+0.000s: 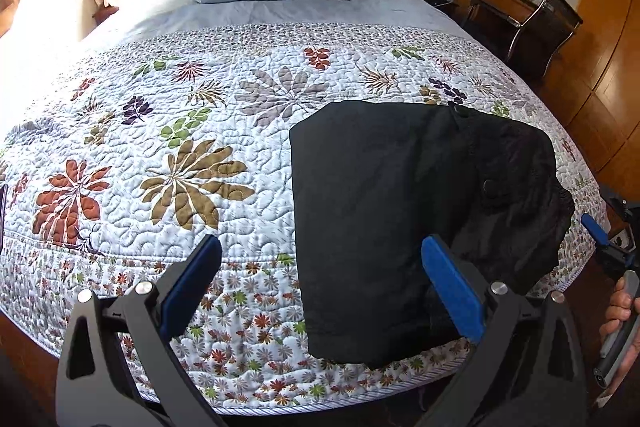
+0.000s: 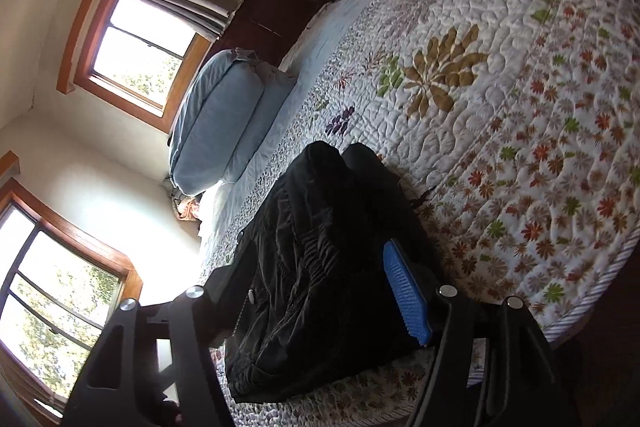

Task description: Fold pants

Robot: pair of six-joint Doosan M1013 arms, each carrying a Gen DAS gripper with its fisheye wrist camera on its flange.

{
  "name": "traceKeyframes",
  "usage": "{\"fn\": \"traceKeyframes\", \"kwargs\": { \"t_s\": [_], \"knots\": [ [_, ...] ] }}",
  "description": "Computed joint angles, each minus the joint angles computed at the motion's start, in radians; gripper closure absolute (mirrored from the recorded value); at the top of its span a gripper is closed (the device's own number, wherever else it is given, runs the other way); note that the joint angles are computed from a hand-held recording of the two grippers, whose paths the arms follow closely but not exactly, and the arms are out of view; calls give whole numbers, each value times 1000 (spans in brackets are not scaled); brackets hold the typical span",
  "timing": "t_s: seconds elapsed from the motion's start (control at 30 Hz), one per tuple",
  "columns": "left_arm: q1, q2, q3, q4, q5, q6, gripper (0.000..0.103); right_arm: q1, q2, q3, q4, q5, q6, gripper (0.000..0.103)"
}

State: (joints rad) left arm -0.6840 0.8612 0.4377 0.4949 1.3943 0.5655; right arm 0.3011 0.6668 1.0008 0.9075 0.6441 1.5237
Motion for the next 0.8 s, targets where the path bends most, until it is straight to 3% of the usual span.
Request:
{"fn": "traceKeyframes", "kwargs": {
  "t_s": [0.17,0.3,0.43,0.57,0.7,0.8],
  "knots": [
    [7,-23,39,-20,-42,-1,3,35,-10,-53,-256,-14,45,31],
    [60,-93,189,-225,-180,-59,3,61,6,-94,-360,20,31,30],
    [116,-181,398,-415,-376,-190,3,73,30,-121,-366,65,20,30],
    [153,-221,528,-602,-542,-178,3,75,43,-126,-343,89,19,30],
    [177,-201,545,-825,-607,1,3,74,39,-116,-348,89,28,30],
    [181,-180,531,-891,-616,38,3,70,35,-109,-354,85,38,30]
  ]
}}
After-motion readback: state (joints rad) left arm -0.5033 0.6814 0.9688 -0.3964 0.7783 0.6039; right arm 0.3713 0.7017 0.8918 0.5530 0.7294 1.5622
